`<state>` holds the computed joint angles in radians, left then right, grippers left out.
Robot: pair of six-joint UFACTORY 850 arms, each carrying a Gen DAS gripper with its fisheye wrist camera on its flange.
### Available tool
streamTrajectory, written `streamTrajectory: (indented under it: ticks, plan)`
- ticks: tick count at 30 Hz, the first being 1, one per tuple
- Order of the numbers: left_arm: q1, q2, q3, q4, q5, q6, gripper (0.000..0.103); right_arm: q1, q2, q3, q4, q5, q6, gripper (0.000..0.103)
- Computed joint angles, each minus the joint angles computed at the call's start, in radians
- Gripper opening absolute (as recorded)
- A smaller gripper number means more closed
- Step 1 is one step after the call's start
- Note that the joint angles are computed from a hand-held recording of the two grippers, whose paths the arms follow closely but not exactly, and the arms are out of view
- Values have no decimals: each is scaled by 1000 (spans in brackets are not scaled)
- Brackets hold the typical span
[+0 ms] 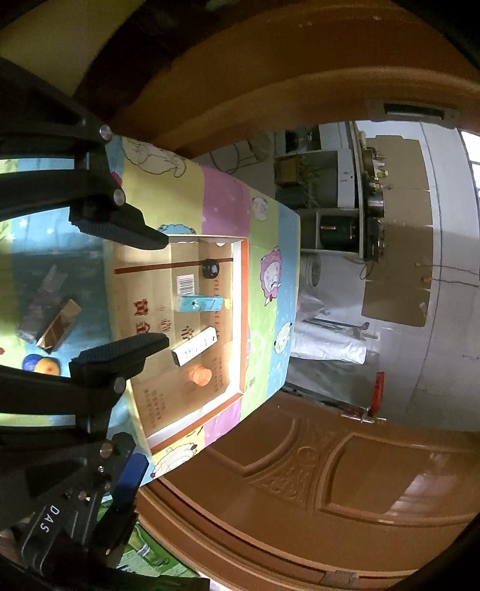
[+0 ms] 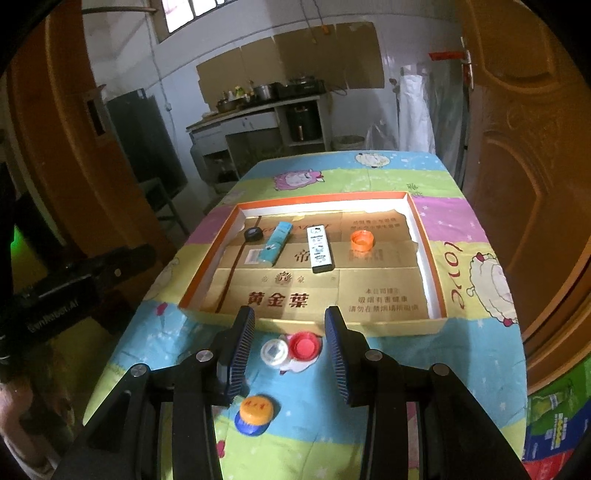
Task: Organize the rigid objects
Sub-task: 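Move both grippers back from the tray toward the items on the tablecloth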
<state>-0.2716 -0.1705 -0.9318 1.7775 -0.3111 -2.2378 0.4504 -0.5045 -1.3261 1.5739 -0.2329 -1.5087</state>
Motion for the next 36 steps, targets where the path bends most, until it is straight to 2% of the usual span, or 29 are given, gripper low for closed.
streamTrajectory:
  ticks: [10, 12, 17, 24, 36]
  plan:
    - [-34, 58, 87, 60, -38, -94, 47, 14, 67, 100, 120, -9, -124, 42]
    - [-41, 66, 103, 61, -48, -103, 47, 16, 71, 111, 125, -13, -130, 46]
    - [-54, 79, 141, 96, -68, -164, 47, 21, 75, 133, 118, -22, -133, 48]
    - [-64, 61, 173, 115, -73, -222, 47, 29, 40, 141, 64, -36, -81, 49]
    - [-62, -1, 169, 119, -32, -242, 47, 44, -44, 100, 3, -36, -31, 49]
